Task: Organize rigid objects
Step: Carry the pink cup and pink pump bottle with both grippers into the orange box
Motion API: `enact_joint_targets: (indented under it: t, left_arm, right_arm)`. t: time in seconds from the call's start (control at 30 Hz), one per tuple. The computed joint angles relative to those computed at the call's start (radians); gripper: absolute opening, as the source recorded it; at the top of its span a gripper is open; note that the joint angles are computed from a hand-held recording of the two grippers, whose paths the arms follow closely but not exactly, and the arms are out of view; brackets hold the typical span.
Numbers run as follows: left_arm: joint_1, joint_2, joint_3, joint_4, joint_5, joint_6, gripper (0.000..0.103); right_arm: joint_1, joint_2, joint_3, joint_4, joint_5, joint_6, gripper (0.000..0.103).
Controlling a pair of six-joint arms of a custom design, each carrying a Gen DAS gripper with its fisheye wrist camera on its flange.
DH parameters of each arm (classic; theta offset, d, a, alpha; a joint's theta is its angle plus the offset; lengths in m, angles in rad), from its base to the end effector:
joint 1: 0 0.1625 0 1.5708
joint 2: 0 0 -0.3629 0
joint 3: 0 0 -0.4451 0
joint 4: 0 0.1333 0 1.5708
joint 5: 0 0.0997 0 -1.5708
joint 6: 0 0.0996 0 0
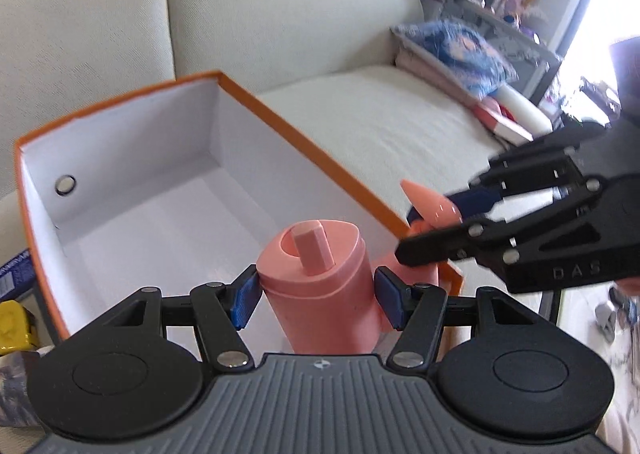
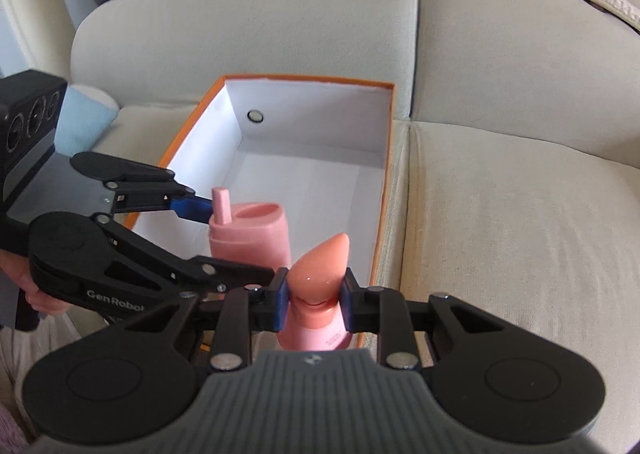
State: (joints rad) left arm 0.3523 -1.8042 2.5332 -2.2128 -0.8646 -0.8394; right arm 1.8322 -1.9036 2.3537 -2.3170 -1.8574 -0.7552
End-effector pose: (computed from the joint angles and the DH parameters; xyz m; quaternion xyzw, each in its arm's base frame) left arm -0.2515 -0.3034 0.1349 0.1914 0.9178 -0.2749 0.2131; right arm 0.2064 -0.3645 0.2496 0.4580 -0.8654 0.1070 0.1726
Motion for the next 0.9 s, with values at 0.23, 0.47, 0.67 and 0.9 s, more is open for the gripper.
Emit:
enact_joint_targets:
  t: [0.23, 0.47, 0.67, 0.9]
  left_arm:
    - [0.048, 0.024, -0.017, -0.008, -0.104, 0.090, 0.071]
    - [0.102, 0.048, -0.043, -0.040, -0.171, 0.103, 0.069]
    - [0.123, 0.039, -0.038, -0.073, -0.184, 0.106, 0.065]
    - [0.120, 0.029, -0.050, -0.007, -0.211, 0.124, 0.065]
  right_arm:
    - [-0.015, 0.050, -0.031, 0.036, -0.011, -0.084, 0.027]
    - [-0.016, 0.112, -0.084, 0.133, -0.037, -0.202, 0.027]
    - [-0.009, 0.163, -0.122, 0.166, -0.066, -0.195, 0.027]
    - [-0.008, 0.169, -0.135, 0.209, -0.089, -0.199, 0.027]
